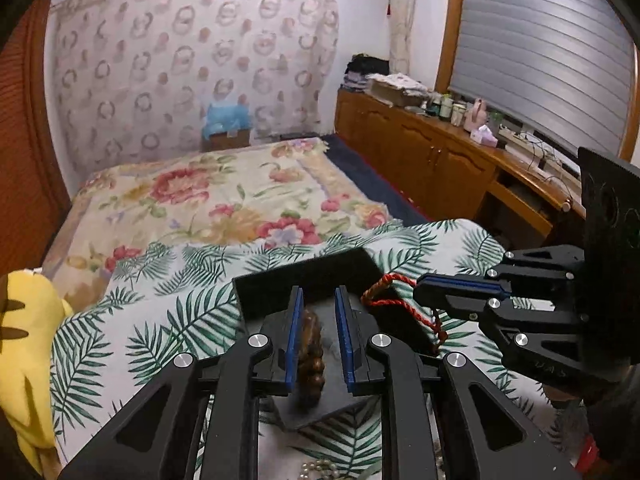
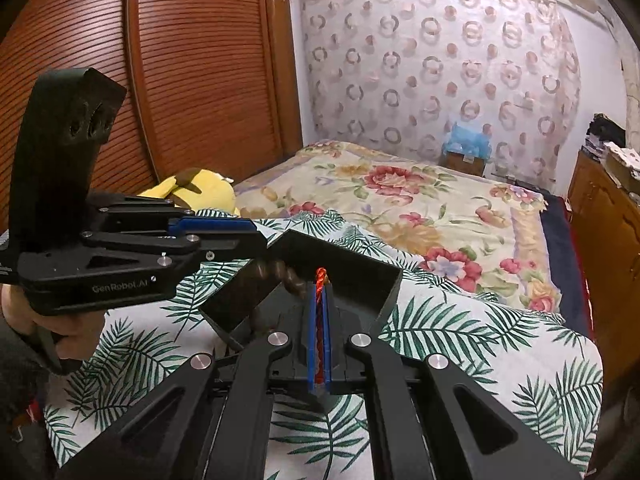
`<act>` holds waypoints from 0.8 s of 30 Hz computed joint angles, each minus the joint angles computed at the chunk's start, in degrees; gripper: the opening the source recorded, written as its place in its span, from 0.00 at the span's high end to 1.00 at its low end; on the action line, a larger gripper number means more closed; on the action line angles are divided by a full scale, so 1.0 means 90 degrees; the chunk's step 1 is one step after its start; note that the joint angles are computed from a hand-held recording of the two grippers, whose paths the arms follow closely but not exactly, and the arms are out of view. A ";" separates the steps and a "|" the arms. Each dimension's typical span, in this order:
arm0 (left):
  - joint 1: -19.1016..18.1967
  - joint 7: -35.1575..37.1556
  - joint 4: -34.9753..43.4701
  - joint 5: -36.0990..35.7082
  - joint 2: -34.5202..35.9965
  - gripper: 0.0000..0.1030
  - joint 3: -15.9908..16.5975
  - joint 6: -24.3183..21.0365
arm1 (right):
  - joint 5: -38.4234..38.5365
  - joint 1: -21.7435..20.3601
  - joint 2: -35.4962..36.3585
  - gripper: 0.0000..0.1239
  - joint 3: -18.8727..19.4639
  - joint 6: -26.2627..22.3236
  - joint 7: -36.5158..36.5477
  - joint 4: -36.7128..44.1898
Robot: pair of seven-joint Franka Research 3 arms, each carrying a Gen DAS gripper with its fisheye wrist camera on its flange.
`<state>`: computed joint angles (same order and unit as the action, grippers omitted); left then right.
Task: Organize jewelry
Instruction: 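Carry the bead bracelet with the left gripper into the black box and release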
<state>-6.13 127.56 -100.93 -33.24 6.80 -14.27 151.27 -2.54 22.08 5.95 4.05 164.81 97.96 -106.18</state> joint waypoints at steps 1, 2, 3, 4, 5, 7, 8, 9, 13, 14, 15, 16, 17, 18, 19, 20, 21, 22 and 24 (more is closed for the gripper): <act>-0.0004 -0.0050 0.0018 0.0043 0.0017 0.85 0.0011 -0.0001 | -0.0058 0.0011 0.0075 0.97 -0.0010 -0.0049 0.0017 0.0083; 0.0018 -0.0046 -0.0027 0.0037 -0.0008 0.85 0.0023 0.0022 | -0.0166 0.0043 0.0153 0.97 -0.0036 -0.0089 0.0077 0.0165; 0.0025 -0.0061 -0.0074 0.0044 -0.0046 0.84 0.0031 0.0049 | -0.0287 0.0081 0.0223 0.97 -0.0070 -0.0120 0.0151 0.0240; 0.0031 -0.0072 -0.0123 0.0050 -0.0081 0.83 0.0045 0.0081 | -0.0365 0.0108 0.0290 0.97 -0.0097 -0.0144 0.0196 0.0305; 0.0038 -0.0090 -0.0165 0.0058 -0.0112 0.78 0.0063 0.0113 | -0.0370 0.0121 0.0348 0.97 -0.0100 -0.0170 0.0194 0.0367; 0.0074 0.0001 -0.0320 -0.0075 -0.0241 0.75 0.0099 0.0156 | -0.0351 0.0151 0.0424 0.97 -0.0110 -0.0203 0.0208 0.0448; 0.0082 0.0036 -0.0440 -0.0142 -0.0342 0.75 0.0124 0.0166 | -0.0358 0.0170 0.0457 0.97 -0.0122 -0.0258 0.0225 0.0496; 0.0079 0.0096 -0.0530 -0.0215 -0.0415 0.75 0.0154 0.0170 | -0.0395 0.0195 0.0474 0.97 -0.0141 -0.0304 0.0252 0.0521; 0.0007 0.0301 -0.0905 -0.0444 -0.0711 0.74 0.0293 0.0198 | -0.0438 0.0236 0.0437 0.79 -0.0165 -0.0294 0.0336 0.0474; -0.0028 0.0341 -0.1011 -0.0478 -0.0791 0.74 0.0329 0.0224 | -0.0409 0.0229 0.0406 0.77 -0.0154 -0.0250 0.0333 0.0433; -0.0065 0.0395 -0.1147 -0.0516 -0.0896 0.74 0.0368 0.0250 | -0.0460 0.0247 0.0366 0.77 -0.0168 -0.0221 0.0383 0.0388; -0.0106 0.0446 -0.1247 -0.0560 -0.0975 0.74 0.0413 0.0267 | -0.0578 0.0279 0.0338 0.77 -0.0203 -0.0210 0.0498 0.0358; -0.0152 0.0485 -0.1349 -0.0604 -0.1055 0.73 0.0456 0.0283 | -0.0676 0.0301 0.0284 0.77 -0.0225 -0.0195 0.0615 0.0301; -0.0201 0.0518 -0.1476 -0.0652 -0.1161 0.73 0.0498 0.0293 | -0.0743 0.0312 0.0233 0.77 -0.0229 -0.0165 0.0727 0.0231; -0.0251 0.0568 -0.1581 -0.0703 -0.1243 0.73 0.0548 0.0308 | -0.0788 0.0315 0.0154 0.77 -0.0221 -0.0128 0.0834 0.0129; -0.0303 0.0621 -0.1698 -0.0754 -0.1331 0.72 0.0597 0.0330 | -0.0817 0.0307 0.0080 0.77 -0.0202 -0.0103 0.0916 0.0045; -0.0357 0.0680 -0.1846 -0.0806 -0.1441 0.69 0.0647 0.0357 | -0.0847 0.0295 -0.0003 0.77 -0.0177 -0.0070 0.0985 -0.0063; -0.0416 0.0742 -0.1966 -0.0864 -0.1527 0.68 0.0702 0.0384 | -0.0899 0.0287 -0.0085 0.77 -0.0150 -0.0053 0.1064 -0.0171; -0.0524 0.0828 -0.2193 -0.0957 -0.1690 0.68 0.0810 0.0397 | -0.1179 0.0285 -0.0256 0.77 -0.0111 -0.0051 0.1365 -0.0384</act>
